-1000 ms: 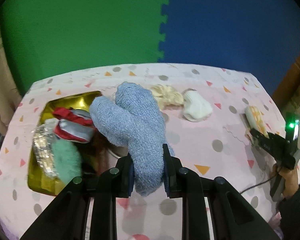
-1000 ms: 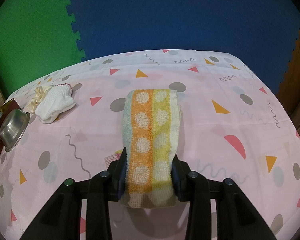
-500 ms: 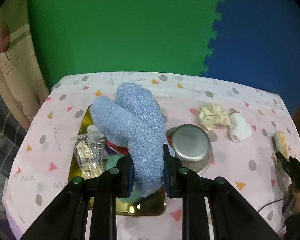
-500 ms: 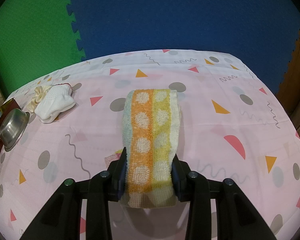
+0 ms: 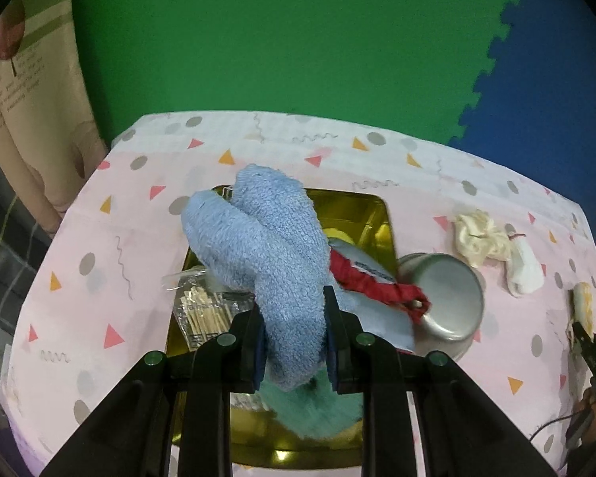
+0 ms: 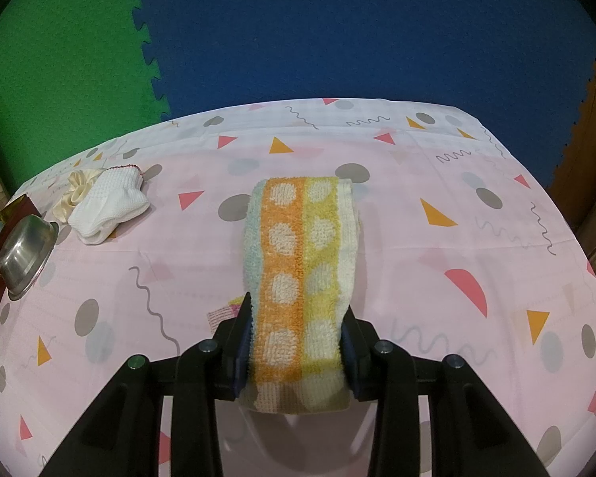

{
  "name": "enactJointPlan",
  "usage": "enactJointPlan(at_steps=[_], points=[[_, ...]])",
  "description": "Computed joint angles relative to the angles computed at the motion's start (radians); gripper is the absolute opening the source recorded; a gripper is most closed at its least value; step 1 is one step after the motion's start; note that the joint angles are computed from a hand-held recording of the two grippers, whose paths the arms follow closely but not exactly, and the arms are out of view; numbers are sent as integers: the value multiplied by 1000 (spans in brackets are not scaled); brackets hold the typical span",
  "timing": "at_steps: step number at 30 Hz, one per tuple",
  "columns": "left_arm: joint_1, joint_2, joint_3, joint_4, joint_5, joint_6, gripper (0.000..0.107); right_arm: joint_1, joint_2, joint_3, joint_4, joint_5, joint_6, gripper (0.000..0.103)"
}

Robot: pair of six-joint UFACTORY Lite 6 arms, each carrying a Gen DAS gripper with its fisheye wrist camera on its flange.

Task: Organize soft objects
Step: 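Lower the blue mitten into the gold tin and open the left tool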

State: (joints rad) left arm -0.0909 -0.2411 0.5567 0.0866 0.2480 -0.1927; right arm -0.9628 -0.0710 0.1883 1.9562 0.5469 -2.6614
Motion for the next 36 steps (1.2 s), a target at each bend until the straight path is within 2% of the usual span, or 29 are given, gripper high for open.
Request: enactJointPlan(at_steps=[10,16,28,33,36], points=[[88,155,62,-124,-53,193,22,0,2,1,5,-2,-7,38],[127,227,86,-260,-75,378,25,4,-2,0,5,-6,-5,38],[131,307,130,-225,-117,337,32,3,2,3,7,-7,-10,39],[126,270,100,-44,-129,163,47,3,2,3,9,-7,-13,39],[136,237,75,-62,-127,195,52,-3,9,8,5,-5,-15,39]])
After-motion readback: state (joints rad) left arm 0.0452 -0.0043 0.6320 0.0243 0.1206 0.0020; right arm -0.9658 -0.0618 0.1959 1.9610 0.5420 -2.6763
